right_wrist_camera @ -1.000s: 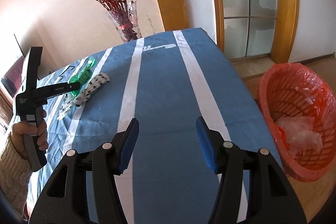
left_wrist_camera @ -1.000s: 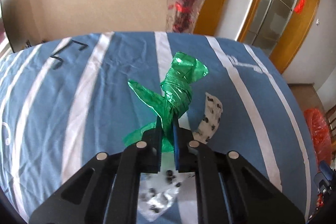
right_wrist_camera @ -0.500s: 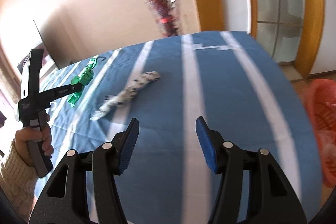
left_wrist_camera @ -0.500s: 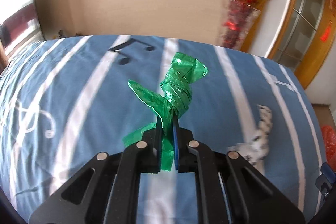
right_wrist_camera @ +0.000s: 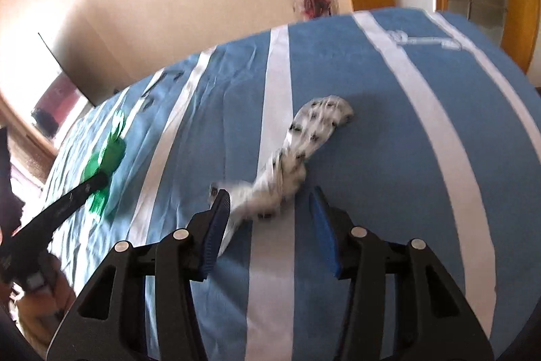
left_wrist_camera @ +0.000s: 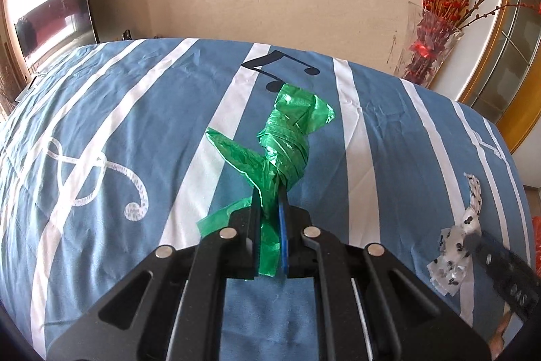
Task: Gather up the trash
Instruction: 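Grasp the white paw-print bag with the right tool, then carry the green and paw-print bags over the red basket with both tools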
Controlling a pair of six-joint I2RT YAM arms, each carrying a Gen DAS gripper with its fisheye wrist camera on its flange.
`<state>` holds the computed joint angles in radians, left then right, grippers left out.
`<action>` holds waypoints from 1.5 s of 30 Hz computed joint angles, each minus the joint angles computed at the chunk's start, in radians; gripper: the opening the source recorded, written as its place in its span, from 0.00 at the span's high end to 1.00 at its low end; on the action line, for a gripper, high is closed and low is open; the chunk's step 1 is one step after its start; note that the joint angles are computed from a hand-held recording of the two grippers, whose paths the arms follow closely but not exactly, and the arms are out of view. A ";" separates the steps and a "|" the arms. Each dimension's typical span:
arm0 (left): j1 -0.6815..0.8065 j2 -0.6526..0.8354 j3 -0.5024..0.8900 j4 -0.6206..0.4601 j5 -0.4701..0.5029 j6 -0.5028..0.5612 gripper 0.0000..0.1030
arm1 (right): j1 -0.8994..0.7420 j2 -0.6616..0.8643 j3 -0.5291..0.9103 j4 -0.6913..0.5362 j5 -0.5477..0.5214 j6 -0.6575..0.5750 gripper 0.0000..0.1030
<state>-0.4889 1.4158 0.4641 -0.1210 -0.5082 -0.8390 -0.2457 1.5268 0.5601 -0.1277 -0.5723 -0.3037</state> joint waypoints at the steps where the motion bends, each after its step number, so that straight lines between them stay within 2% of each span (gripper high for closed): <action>1: -0.001 0.004 0.003 0.000 0.000 -0.001 0.90 | 0.019 -0.002 -0.001 0.010 0.022 0.003 0.67; 2: -0.005 0.008 0.004 0.000 0.001 -0.005 0.90 | 0.024 0.001 0.001 0.003 0.029 -0.006 0.85; 5: -0.018 0.017 0.008 0.000 0.002 -0.015 0.90 | -0.009 -0.017 -0.013 -0.018 0.022 -0.074 0.87; 11: -0.092 0.026 0.044 -0.051 -0.026 -0.062 0.90 | -0.168 -0.030 0.013 -0.110 -0.029 -0.206 0.88; 18: -0.227 0.019 0.113 -0.161 -0.086 -0.158 0.90 | -0.405 -0.047 0.099 -0.309 -0.117 -0.433 0.88; 30: -0.466 0.116 0.333 -0.361 -0.189 -0.304 0.90 | -0.720 0.023 0.295 -0.598 -0.237 -0.734 0.88; 38: -0.584 0.251 0.547 -0.470 -0.231 -0.339 0.90 | -0.868 0.136 0.458 -0.735 -0.292 -0.849 0.88; 45: -0.645 0.392 0.731 -0.489 -0.223 -0.311 0.90 | -0.961 0.245 0.598 -0.803 -0.319 -0.888 0.88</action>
<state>-1.1336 1.8073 1.1955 -0.6097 -0.7308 -1.1497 -1.2062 1.7716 1.1586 -0.9309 -0.8914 -1.1914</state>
